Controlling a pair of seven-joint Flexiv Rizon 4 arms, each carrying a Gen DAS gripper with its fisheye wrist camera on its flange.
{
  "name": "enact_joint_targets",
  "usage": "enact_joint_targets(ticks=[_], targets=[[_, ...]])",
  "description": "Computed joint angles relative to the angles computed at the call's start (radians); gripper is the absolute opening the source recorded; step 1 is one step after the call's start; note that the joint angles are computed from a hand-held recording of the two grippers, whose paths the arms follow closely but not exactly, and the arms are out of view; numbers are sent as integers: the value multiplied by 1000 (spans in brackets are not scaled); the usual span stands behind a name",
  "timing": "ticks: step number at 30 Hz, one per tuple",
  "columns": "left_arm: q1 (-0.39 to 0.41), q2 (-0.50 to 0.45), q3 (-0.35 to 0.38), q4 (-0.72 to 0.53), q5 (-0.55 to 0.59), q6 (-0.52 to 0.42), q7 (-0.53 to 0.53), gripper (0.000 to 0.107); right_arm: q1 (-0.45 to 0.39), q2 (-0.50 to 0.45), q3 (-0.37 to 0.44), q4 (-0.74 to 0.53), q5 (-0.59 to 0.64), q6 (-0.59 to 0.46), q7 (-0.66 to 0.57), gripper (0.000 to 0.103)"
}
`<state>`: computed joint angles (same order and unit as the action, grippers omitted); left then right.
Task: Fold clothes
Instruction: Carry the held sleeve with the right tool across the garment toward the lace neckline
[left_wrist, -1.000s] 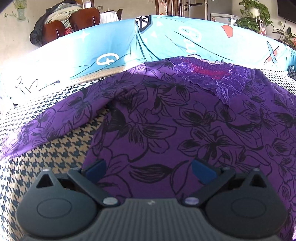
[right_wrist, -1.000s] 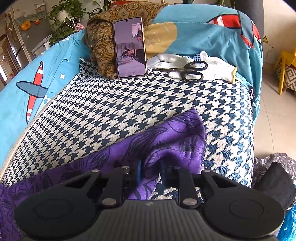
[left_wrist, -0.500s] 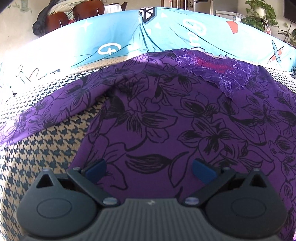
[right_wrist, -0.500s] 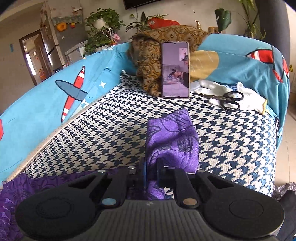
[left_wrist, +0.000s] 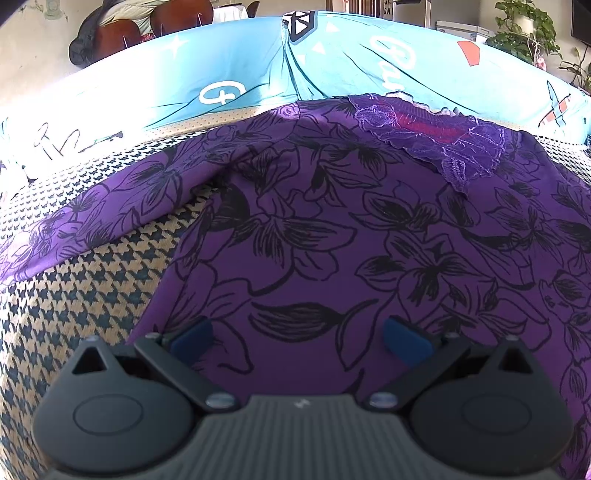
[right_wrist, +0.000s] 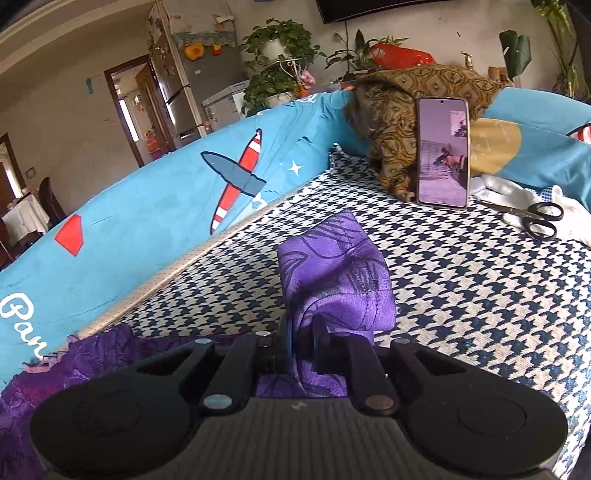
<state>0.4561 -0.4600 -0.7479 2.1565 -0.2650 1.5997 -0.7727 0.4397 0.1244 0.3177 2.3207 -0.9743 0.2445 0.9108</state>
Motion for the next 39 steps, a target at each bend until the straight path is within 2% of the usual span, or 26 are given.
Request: enact_joint_targets(ticks=[16,22,27,32,39], targets=[[2,6,-6,3,-18,-8,-8,103,-26,-113,-70,-75,-261,201,-17,12],[8,7,-17,6,-19,-9,-4,103,-37,-173,-109,-132,-406,306,-15,12],[18,11,-27,12,-26,-9,-8,103,-22,-259,-137,-218,-508,366,-79,12],[23,16,-28,12,-33,-11,-18,103,7,-358,-171,-315,-560,427,-161,12],[12,21,-13,7,-54,-24,-27,103,22,-481,-215,-422,-576,620,-298,15]])
